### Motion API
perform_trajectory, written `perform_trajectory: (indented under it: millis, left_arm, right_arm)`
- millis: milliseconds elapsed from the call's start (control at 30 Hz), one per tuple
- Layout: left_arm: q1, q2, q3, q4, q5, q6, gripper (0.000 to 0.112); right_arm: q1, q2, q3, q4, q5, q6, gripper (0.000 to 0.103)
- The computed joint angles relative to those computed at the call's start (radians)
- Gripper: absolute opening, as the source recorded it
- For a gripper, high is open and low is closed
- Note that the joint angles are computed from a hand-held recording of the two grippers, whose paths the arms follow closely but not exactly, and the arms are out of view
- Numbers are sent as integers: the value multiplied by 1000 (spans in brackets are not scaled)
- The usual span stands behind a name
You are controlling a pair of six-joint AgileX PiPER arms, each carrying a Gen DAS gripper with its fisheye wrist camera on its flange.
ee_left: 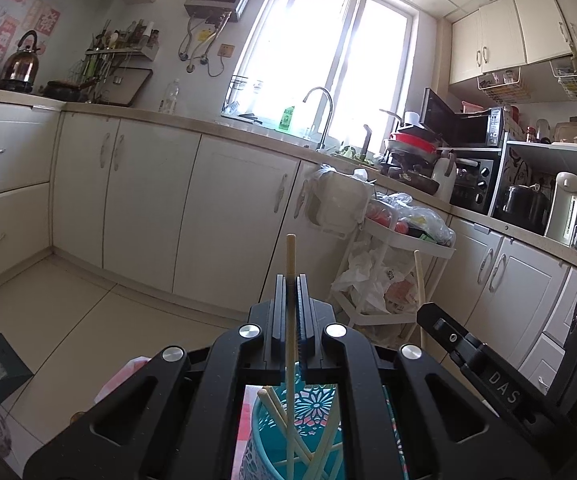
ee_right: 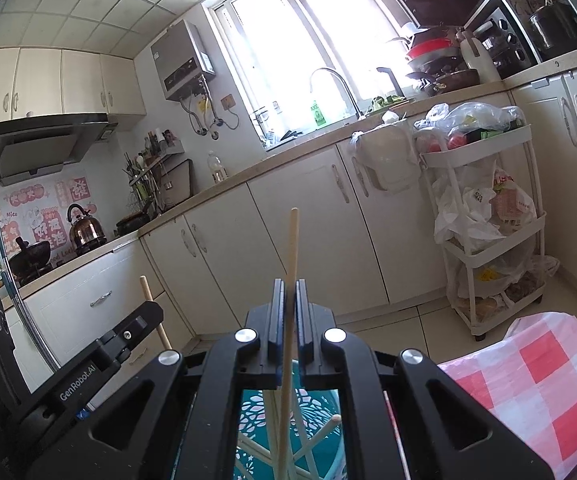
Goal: Organize utensils
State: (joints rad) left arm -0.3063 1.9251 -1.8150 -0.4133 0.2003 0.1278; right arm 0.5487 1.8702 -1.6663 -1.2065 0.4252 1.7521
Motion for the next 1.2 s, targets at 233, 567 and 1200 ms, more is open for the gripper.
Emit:
perform_trajectory:
  millis: [233,567,1200]
  left_arm:
    - [-7,-34,49,17,24,7,4]
    - [18,-147,216,-73,44,70,5]
    - [-62,-456,500,483,191,-456,58]
  right_arm:
    - [28,-52,66,-6,12,-41,24]
    - [4,-114,129,188,15,-138,34]
    - [227,-355,395,519,275,-298,66]
